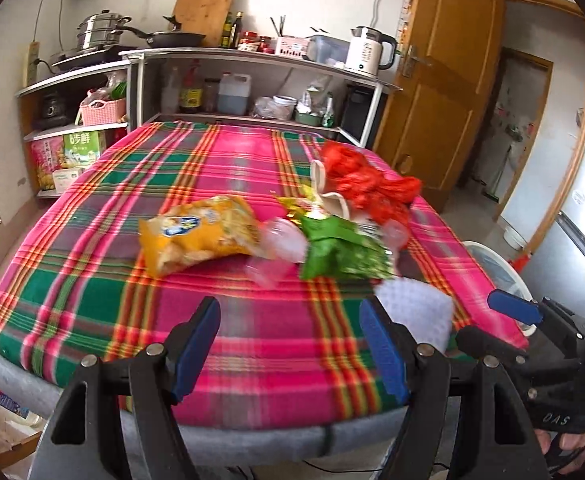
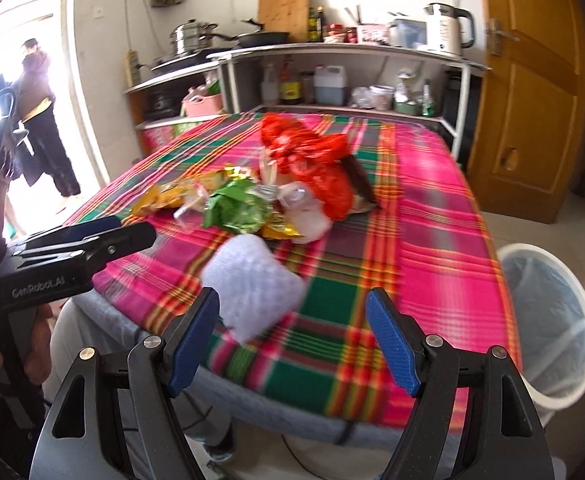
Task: Collect trash
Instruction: 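Grasp the white foam net with the right tool while the left tool grasps the clear plastic cup, then carry the foam net over the bin and open the right tool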
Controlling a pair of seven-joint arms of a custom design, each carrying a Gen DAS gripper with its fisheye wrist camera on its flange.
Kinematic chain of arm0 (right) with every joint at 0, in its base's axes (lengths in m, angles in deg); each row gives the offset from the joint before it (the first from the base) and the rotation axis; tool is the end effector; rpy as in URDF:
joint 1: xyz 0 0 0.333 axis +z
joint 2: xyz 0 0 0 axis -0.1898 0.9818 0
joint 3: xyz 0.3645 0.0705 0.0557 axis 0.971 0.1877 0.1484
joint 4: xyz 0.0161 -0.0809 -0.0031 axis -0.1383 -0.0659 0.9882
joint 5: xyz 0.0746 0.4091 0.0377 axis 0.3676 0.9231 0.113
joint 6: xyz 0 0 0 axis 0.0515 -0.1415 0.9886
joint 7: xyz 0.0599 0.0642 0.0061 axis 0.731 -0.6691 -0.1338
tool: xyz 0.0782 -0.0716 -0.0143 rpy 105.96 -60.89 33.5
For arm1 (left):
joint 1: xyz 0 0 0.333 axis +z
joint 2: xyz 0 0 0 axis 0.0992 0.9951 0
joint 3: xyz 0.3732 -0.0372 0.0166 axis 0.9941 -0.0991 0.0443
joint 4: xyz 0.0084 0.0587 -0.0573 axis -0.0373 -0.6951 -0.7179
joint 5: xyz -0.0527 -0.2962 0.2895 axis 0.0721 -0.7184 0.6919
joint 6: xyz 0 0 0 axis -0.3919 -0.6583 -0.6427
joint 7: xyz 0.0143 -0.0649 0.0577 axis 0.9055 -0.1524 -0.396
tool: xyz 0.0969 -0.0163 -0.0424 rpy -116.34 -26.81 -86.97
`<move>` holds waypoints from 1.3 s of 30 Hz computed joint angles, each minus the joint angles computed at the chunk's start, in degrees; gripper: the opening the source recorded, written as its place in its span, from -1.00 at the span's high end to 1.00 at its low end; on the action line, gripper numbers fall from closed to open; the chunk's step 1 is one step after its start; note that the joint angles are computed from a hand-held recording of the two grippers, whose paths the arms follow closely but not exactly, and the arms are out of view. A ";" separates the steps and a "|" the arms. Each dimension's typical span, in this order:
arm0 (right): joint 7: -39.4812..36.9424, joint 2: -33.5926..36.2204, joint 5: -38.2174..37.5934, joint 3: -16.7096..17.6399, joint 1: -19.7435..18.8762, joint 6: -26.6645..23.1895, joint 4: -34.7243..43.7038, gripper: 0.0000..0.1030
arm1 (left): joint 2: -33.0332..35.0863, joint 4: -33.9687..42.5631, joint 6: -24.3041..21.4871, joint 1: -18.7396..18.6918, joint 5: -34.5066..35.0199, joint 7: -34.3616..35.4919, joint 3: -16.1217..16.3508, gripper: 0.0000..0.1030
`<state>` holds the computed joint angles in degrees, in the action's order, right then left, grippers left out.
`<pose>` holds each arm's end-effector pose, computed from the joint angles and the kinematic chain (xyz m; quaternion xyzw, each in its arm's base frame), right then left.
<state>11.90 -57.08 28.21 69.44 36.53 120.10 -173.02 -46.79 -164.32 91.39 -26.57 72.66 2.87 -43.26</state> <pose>0.6102 0.2907 0.3773 -0.7080 0.5720 -0.2351 0.3410 0.6686 -0.4634 0.3709 -0.5760 0.6870 -0.4003 0.1900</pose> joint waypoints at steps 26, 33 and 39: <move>5.41 -0.53 -6.66 15.97 -17.98 -3.88 1.71 0.45 | 11.18 14.72 -8.70 9.25 -20.68 33.44 -14.76 -0.10; 5.56 -1.06 -5.50 16.28 -18.36 -2.41 0.53 0.45 | 11.67 15.47 -9.96 8.78 -23.43 35.66 -14.65 0.36; 4.71 -2.03 -4.05 16.95 -18.62 -0.65 -0.99 0.48 | 9.22 12.04 -8.14 7.33 -22.83 32.16 -11.91 0.43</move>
<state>16.61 -59.11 24.16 86.39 17.91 119.45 -174.00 -37.57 -152.28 83.25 -19.24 49.83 35.03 -55.17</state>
